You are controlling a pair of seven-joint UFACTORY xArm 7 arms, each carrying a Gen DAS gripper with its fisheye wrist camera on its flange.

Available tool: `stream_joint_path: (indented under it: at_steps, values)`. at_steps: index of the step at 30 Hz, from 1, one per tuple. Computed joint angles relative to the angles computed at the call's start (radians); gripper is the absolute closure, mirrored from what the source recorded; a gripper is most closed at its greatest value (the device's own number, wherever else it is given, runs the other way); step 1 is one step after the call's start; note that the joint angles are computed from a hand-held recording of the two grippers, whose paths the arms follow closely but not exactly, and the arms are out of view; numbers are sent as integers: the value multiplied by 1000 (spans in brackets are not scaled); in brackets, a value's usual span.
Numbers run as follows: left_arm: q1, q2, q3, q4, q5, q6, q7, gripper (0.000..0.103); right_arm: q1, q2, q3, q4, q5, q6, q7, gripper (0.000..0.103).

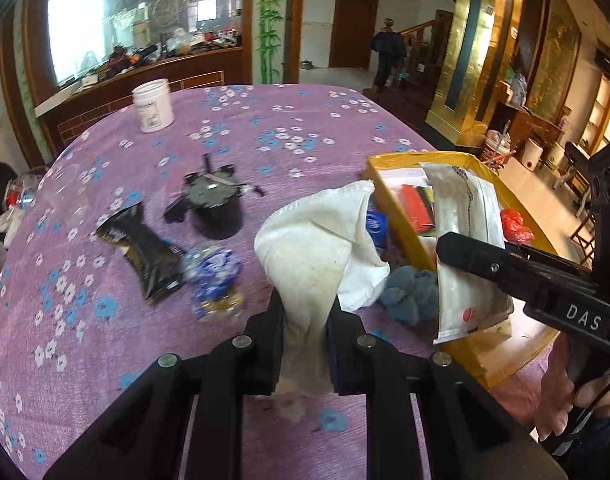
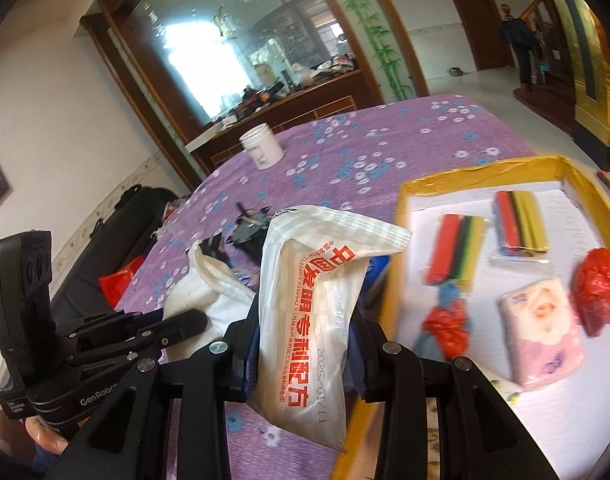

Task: Organize soft objects
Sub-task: 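Carry the white cloth and printed white bag over the tray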

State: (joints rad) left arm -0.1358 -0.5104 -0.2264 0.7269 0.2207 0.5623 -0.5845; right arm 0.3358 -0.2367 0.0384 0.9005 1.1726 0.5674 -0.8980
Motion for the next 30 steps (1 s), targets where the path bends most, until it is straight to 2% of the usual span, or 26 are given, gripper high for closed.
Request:
stream_joint_path:
  at_steps: [13,18,30]
  values:
    - [-65,200,-57,188,79,12,-31,86,-88,-9,-62,-5,3,32,7,64]
    - [-114,303,-59,275,116,17,-40,86,-129,19,-72,31,-53,34,44,64]
    - [-239,473,-14,410,141,45,-37,86,-204,121,-67,144,-212,20,137,64]
